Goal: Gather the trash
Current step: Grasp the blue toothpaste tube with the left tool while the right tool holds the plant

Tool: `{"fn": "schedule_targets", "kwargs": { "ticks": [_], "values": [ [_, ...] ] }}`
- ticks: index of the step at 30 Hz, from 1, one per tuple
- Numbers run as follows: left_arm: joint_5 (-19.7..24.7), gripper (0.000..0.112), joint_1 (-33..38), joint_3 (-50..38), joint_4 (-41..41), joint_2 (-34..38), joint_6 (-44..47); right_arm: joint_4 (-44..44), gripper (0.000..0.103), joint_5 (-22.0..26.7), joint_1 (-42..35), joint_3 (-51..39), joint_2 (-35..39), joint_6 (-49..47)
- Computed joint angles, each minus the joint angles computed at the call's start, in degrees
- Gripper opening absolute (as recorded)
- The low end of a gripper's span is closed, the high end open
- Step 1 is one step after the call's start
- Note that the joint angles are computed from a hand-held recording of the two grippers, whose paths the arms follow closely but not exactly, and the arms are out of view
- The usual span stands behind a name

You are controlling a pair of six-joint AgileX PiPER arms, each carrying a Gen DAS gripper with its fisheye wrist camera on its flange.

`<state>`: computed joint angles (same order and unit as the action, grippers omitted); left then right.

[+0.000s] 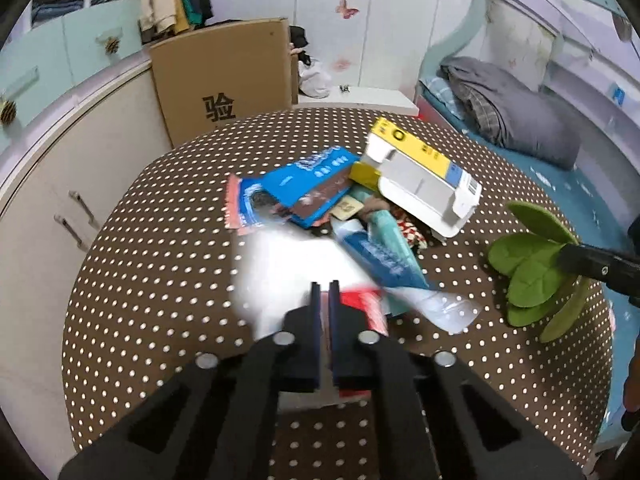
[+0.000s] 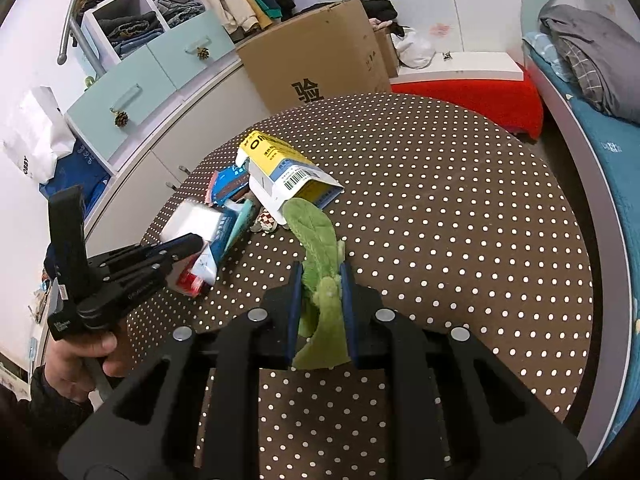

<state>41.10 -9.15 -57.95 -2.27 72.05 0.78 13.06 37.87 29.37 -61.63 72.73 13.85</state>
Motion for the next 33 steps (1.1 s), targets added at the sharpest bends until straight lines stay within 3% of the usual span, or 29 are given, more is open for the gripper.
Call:
{"fn": "schedule_targets", "kwargs": {
  "ticks": [3, 5, 7, 9, 20, 24, 25, 28, 33],
  "values": [
    [-0.1, 0.003, 0.9, 1.1, -0.5, -2.2, 0.6, -0.2, 0.019, 0.0, 0.1, 0.0, -0.1, 0.2],
    [0.3, 0.011, 1.3, 1.5, -1.0, -3.4, 1.1, -0.4, 0.019, 0.0, 0.3, 0.0, -0.1, 0.5],
    [0.1, 0.046, 0.8, 2.0, 0.3, -5.2, -0.6, -0.6, 0.019, 0.0, 0.5, 0.1, -0.2, 0.8],
    [-0.4, 0.053, -0.2, 2.2, 1.3, -6.6, -1.8, -0.5, 0.019, 0.0, 0.4, 0.2, -0.3, 0.8],
    [-3.4, 0.045, -6.1, 0.2, 4.2, -1.2, -3.9, -0.6, 0.019, 0.4, -0.4, 0.8, -1.8, 1.0],
    [-4.2, 0.022, -5.5, 0.0, 6.1, 3.6, -5.6, -0.2, 0.019, 0.3, -0.9, 1.4, -2.1, 0.8],
    [-3.4, 0.016, -5.0, -0.8, 4.5, 4.1, -3.6, 0.0, 0.019, 0.3, -1.0, 1.4, -2.1, 0.6],
    [-2.1, 0.011, -2.8, -2.4, -1.0, 4.7, 2.0, 0.1, 0.019, 0.4, -1.1, 1.5, -2.3, 0.3],
    [-1.1, 0.010, 0.1, -2.5, -6.2, 1.7, 8.2, 0.4, 0.019, 0.6, -2.1, 1.0, -3.2, -0.4]
  ]
}}
